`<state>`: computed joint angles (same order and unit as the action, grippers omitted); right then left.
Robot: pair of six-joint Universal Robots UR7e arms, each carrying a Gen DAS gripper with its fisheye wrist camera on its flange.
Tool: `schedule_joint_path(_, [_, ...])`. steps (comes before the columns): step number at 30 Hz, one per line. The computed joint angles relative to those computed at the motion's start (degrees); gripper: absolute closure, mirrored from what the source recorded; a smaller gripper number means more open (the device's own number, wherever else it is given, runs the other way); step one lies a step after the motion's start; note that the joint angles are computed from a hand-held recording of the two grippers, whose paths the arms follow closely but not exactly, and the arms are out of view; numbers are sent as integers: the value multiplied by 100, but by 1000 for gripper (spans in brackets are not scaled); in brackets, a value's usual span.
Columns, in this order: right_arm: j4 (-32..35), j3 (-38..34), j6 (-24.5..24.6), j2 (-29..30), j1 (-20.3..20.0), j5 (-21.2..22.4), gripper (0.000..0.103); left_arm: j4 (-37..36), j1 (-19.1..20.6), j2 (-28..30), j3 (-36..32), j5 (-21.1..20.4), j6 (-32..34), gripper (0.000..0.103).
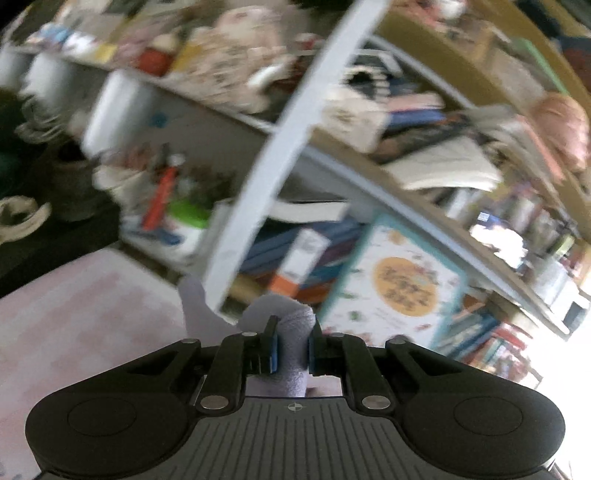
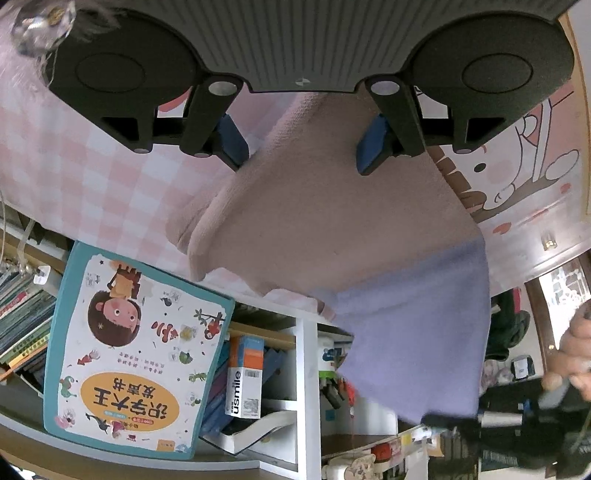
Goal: Fold clothes
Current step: 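Fold the lavender half over the tan-pink half with the left tool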
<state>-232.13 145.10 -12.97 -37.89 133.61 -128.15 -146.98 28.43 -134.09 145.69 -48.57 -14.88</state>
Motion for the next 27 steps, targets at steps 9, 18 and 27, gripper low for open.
schedule_joint_path(9, [47,66,166,-73,-89,141,40,1029,-1035,47,412,-481,-483,90])
schedule_joint_path(18, [137,175,370,-224,-246,421,40,2127,-1055,309,847,-1263,-980,82])
schedule_joint_path(27, [159,179,419,-230,-223,425,40,2460,-1209,71,885,-1494,-928,63])
